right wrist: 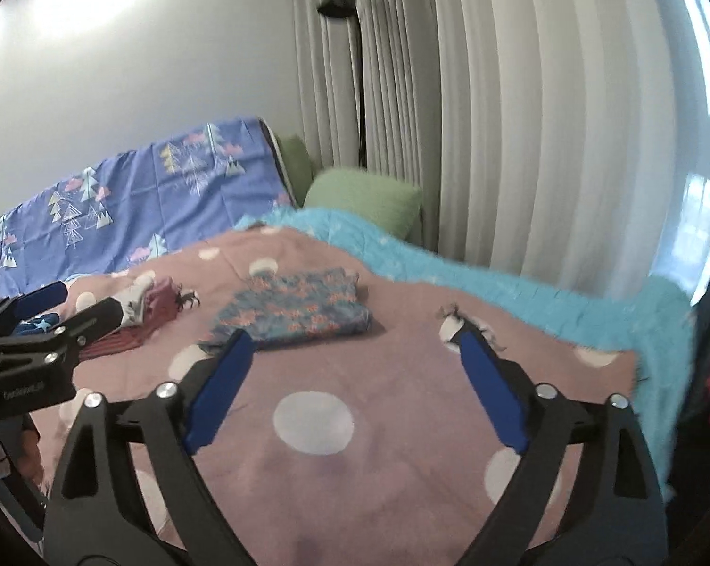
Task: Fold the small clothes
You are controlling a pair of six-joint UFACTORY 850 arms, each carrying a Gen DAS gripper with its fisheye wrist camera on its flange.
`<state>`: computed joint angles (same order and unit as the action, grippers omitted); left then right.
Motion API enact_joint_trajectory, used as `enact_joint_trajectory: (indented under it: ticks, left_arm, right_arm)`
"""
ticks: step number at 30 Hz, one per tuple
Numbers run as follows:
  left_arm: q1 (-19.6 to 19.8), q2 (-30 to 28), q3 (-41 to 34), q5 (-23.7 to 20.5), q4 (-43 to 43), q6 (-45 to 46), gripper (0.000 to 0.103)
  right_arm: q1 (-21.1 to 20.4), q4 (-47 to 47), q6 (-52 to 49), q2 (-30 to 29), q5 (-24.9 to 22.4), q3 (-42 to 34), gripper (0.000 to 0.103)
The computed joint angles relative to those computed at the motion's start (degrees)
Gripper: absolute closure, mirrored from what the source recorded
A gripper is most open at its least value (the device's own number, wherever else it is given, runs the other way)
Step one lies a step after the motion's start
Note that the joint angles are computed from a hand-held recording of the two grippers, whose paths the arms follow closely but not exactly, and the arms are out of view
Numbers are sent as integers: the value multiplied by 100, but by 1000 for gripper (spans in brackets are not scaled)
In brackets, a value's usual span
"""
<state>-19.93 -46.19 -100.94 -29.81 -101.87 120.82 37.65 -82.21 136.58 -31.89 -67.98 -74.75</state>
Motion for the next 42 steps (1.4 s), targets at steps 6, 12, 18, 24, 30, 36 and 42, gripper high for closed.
enact_joint_trajectory:
  ticks: [6,12,18,24,30,36,42]
  left_arm:
    - [159,852,1240,-94,-1356,1450,1]
    - [437,1380,2079,-408,-1437,1545,1]
    - [715,1739,2646,-588,-1517,1675,1]
    - [1030,2142,3225,-1035,-1785,2098,1]
    - [1281,2431,3576,-1320,-1686,2212,1]
    - [1454,2586,3769,-1417,-1522,2147,1]
    - [1543,2706,3959,-1342,-1609,2194,1]
  right_arm:
    - [601,531,-134,-126,-860,-188,6]
    - [931,827,89,-155,-853,-210,6]
    - [1234,956,-212,-352,-1129,-630,6]
    - [1460,1022,-518,-583,-1464,-1098,3]
    - [1618,1112,-629,-753,-1752,-1420,2]
    - [1739,1106,-514,-820,-1924,-1547,2]
    - [1815,1227,-738,-1026,-2279,-1791,2]
